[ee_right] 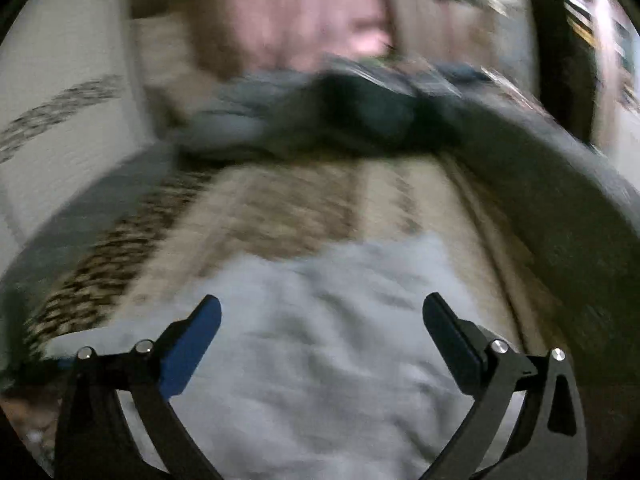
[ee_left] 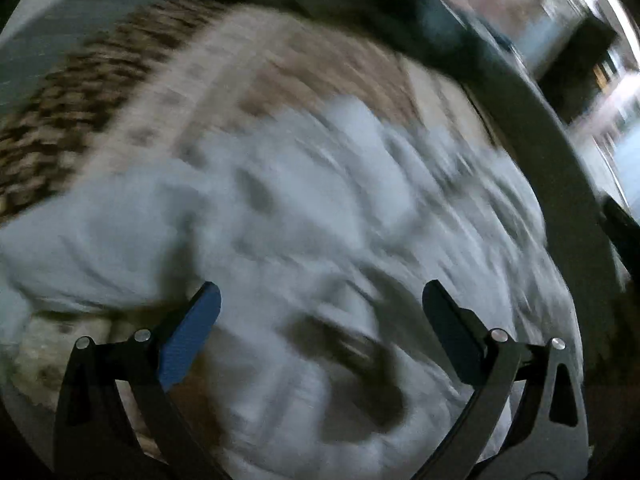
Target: Fold large clothes
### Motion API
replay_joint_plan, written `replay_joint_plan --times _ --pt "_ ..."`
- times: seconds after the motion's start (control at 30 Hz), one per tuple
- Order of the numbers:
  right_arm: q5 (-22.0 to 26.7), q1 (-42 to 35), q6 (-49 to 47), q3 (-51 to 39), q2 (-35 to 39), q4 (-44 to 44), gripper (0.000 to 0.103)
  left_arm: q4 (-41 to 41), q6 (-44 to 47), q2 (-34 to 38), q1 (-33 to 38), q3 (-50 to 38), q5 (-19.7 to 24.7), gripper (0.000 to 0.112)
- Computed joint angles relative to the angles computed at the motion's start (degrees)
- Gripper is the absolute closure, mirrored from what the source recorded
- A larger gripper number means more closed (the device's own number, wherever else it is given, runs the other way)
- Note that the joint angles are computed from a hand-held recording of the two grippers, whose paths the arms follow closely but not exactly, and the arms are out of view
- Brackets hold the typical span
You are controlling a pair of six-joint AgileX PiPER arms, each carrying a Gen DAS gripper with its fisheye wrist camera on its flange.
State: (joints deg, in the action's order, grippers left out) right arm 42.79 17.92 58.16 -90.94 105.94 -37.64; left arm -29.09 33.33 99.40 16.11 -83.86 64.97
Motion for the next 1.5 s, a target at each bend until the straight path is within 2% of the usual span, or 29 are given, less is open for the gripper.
replay_joint_plan --times 0.1,0.27,0.4,0.43,0.47,0.53,0.57,0.6,0.63,0.7,0.73,0.77,0.8,0.87,0.9,0.97,1.0,1.03,1.07,1.13,1.4,1.43,1.47,1.5 --pt "1.0 -6.2 0.7 6.7 -2.5 0.5 0.002 2.3 -0.5 0.9 -5.2 2.2 0.7 0.012" --pt "-2.8 -15.5 1.3 16.3 -6.8 5.2 0.002 11.1 -8.5 5.3 -12.4 2.3 -3.2 0.012" --pt "-4.5 -21.6 -6.8 20.1 -6.5 13.8 0.002 14.3 -11.9 8.7 -14.8 0.9 -5.7 0.012" --pt "-4.8 -22.4 -9.3 20.0 -5.2 16.4 0.002 15.0 -12.3 9.4 -15.3 0.7 -6.6 0.015" --pt "-5.0 -23.3 -12.5 19.9 -4.2 19.3 0.002 15.9 -12.8 9.4 -16.0 1.0 -7.3 0.020" --pt "-4.8 -23.7 -18.2 19.5 -2.8 23.9 0.002 18.0 -12.6 9.6 -17.2 0.1 -7.9 0.049" --pt "-4.4 -23.8 -20.7 18.9 -1.9 25.7 0.002 18.8 -12.4 9.5 -17.6 0.1 -8.6 0.060" --pt "-3.7 -23.1 -22.6 17.8 -0.8 26.6 0.002 19.3 -11.7 9.2 -17.9 0.0 -8.9 0.081" --pt "-3.3 -22.6 -23.5 17.2 0.0 26.9 0.002 19.7 -10.9 8.7 -17.8 -0.3 -9.2 0.093" --pt "-3.1 -21.9 -25.3 16.3 1.6 27.4 0.003 20.5 -10.3 6.7 -16.5 -0.1 -10.9 0.099" --pt "-3.5 -21.7 -25.6 16.6 1.6 27.7 0.003 21.8 -11.3 5.3 -15.9 0.3 -13.3 0.099" --pt "-3.5 -21.5 -26.3 16.3 1.7 28.7 0.005 25.5 -14.5 3.4 -15.1 0.8 -18.0 0.099" --pt "-4.0 -21.5 -27.8 16.2 1.9 30.4 0.016 29.5 -18.4 2.2 -14.2 0.7 -21.9 0.099" --pt "-3.7 -21.3 -29.6 15.2 2.2 32.2 0.025 34.8 -23.1 1.9 -11.3 -0.6 -26.6 0.097" --pt "-3.6 -20.7 -29.0 14.9 2.2 31.1 0.025 34.0 -23.1 3.0 -10.0 -1.9 -26.0 0.092" --pt "-3.0 -20.0 -27.0 14.5 2.4 28.7 0.024 27.4 -19.1 6.2 -7.2 -4.5 -21.6 0.070" --pt "-2.7 -19.9 -26.7 14.5 2.2 28.6 0.020 26.2 -17.7 7.2 -6.6 -4.6 -20.6 0.041" --pt "-2.8 -20.0 -26.7 14.4 2.4 28.7 0.017 26.5 -17.5 7.1 -6.7 -3.7 -21.3 0.022" --pt "-3.1 -20.1 -26.6 14.4 2.5 28.6 0.013 27.7 -18.0 6.3 -6.9 -2.0 -23.9 0.015" --pt "-3.5 -20.4 -27.4 13.5 3.6 28.1 0.013 28.7 -18.3 5.1 -7.4 -0.1 -26.4 0.012" --pt "-2.3 -15.7 -29.5 6.5 11.4 19.7 0.014 26.1 -19.0 7.2 -5.0 -4.0 -22.3 0.012" --pt "-2.0 -15.5 -31.6 5.8 12.1 20.7 0.018 25.4 -19.8 7.7 -5.1 -4.6 -21.8 0.012" --pt "-1.1 -15.8 -34.4 4.3 13.0 23.3 0.055 24.9 -19.8 7.6 -5.0 -4.7 -21.6 0.012" --pt "1.2 -17.2 -36.0 2.3 14.2 27.8 0.073 24.9 -20.1 7.6 -5.4 -4.6 -21.8 0.012"
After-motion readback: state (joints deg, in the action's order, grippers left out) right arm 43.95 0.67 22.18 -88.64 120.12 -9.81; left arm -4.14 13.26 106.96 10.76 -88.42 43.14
